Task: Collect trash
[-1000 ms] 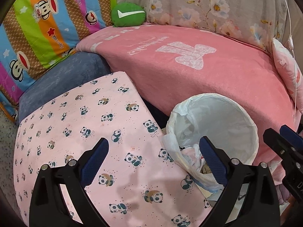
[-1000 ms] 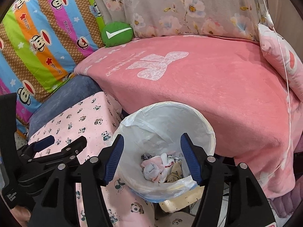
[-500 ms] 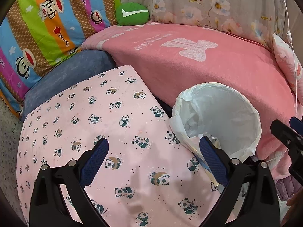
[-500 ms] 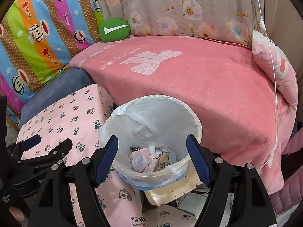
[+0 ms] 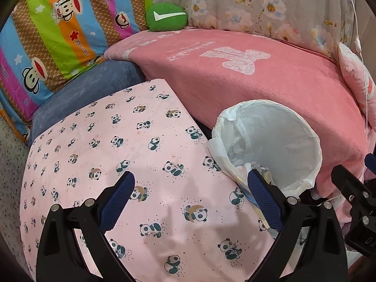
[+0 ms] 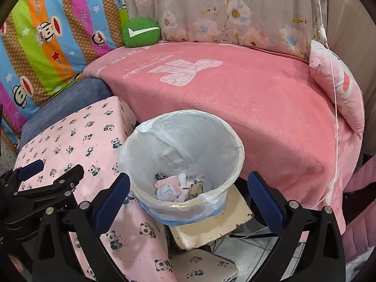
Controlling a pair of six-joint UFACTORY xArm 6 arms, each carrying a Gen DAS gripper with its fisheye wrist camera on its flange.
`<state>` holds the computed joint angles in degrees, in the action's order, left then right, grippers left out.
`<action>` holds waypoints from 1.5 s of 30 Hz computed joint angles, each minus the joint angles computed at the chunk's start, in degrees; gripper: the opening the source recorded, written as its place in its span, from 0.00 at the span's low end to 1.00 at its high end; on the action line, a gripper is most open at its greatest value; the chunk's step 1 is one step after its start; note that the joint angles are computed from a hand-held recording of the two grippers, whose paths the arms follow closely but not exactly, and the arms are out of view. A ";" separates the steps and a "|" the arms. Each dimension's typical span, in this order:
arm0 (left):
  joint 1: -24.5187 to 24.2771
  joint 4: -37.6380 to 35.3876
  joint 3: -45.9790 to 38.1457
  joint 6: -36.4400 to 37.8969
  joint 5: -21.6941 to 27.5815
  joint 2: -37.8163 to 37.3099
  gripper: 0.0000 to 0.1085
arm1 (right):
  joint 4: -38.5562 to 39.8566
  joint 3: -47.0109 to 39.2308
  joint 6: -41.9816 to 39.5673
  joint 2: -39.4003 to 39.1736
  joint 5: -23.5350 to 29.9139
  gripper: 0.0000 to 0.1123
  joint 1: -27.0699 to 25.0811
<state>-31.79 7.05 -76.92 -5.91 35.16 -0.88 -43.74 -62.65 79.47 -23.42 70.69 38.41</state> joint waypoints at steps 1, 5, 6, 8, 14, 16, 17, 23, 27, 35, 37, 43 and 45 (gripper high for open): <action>-0.04 0.09 0.06 -0.14 0.03 -0.04 0.85 | -0.01 -0.02 0.18 -0.01 0.36 0.88 0.20; -0.36 0.47 0.53 -0.33 0.05 -0.43 0.85 | 0.02 -0.09 0.53 0.07 0.75 0.88 0.31; -0.43 0.35 0.69 -0.22 -0.04 -0.53 0.85 | 0.03 0.08 0.67 -0.10 0.83 0.88 0.37; -0.63 0.25 0.83 -0.16 -0.15 -0.61 0.86 | 0.13 0.26 0.57 -0.25 1.06 0.88 0.35; -1.20 0.76 0.74 -0.28 -0.28 -0.60 0.88 | 0.39 0.77 0.62 -0.86 1.90 0.88 0.30; -1.36 0.00 0.59 0.24 0.01 -0.53 0.88 | 0.39 1.06 0.63 -1.15 1.81 0.88 0.08; -1.44 -0.73 0.53 0.97 0.12 -0.48 0.88 | 0.38 1.26 0.74 -1.32 1.74 0.88 0.03; -2.37 1.05 0.64 0.80 0.70 -0.48 0.88 | 0.81 2.26 0.68 -2.11 1.15 0.88 -0.66; -2.75 0.95 0.66 1.33 0.57 -0.46 0.88 | 0.85 2.46 1.05 -2.28 1.54 0.88 -0.43; -2.74 0.63 -0.30 0.16 2.08 0.22 0.88 | 1.08 2.94 1.18 -2.55 1.16 0.88 -1.13; -2.72 1.33 -0.36 -0.59 2.11 0.28 0.88 | 1.07 3.12 1.37 -2.68 1.08 0.88 -1.23; -2.77 1.49 -0.88 -1.68 3.11 0.55 0.88 | 1.55 3.62 1.10 -3.12 0.58 0.88 -1.88; -2.77 1.76 -0.81 -2.36 3.20 0.50 0.88 | 1.63 3.69 1.15 -3.20 0.46 0.88 -1.96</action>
<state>-34.55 8.81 -77.73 -8.27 38.36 -0.38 -42.11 -58.96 80.62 -26.62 71.16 36.45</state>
